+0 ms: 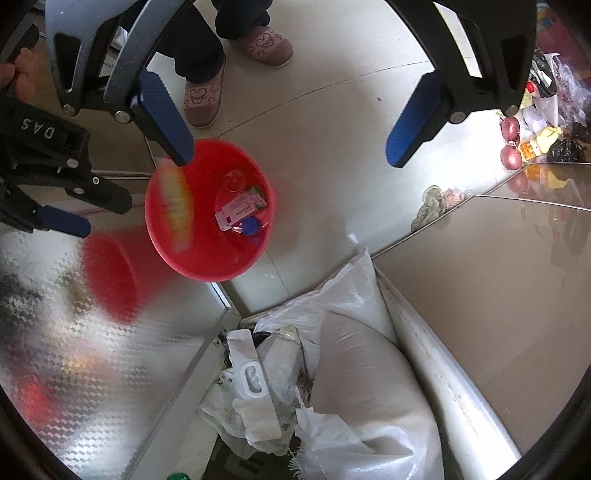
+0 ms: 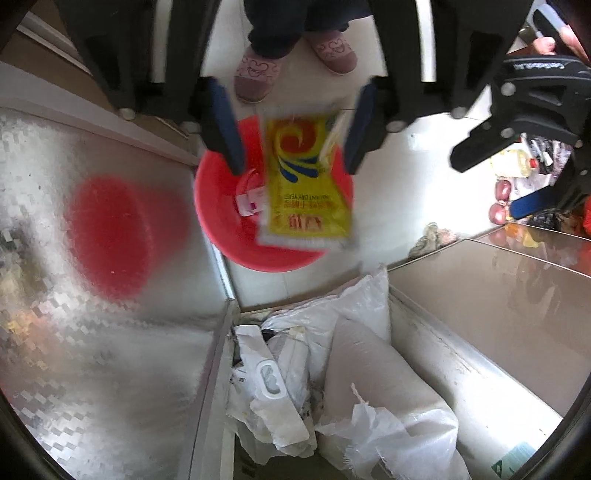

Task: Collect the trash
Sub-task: 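Open the right tool to drop the yellow packet into the bucket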

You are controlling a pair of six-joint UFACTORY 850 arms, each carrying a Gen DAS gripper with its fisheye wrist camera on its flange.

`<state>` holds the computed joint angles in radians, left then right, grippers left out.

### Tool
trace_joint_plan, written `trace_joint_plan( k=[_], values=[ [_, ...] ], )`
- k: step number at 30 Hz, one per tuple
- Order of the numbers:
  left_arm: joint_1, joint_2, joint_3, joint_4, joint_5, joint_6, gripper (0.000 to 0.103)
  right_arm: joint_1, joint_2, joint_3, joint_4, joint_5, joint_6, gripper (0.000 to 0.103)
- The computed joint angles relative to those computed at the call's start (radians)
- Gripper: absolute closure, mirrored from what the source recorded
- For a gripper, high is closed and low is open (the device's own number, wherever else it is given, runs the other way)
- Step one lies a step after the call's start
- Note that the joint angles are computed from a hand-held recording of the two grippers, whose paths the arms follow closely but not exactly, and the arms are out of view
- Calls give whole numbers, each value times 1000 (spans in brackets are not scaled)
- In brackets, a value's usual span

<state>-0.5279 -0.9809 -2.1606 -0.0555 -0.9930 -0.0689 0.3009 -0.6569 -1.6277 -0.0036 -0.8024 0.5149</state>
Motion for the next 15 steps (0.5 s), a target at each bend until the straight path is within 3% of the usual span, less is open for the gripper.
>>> trace_joint_plan(
  k=[4,15],
  values=[
    [3,20,23,3,5,-14,0,0,4,-1,6,2,-8,22],
    [9,134,35,38,-21,-44,0,36,61,-59,-64,-59,23,18]
  ],
)
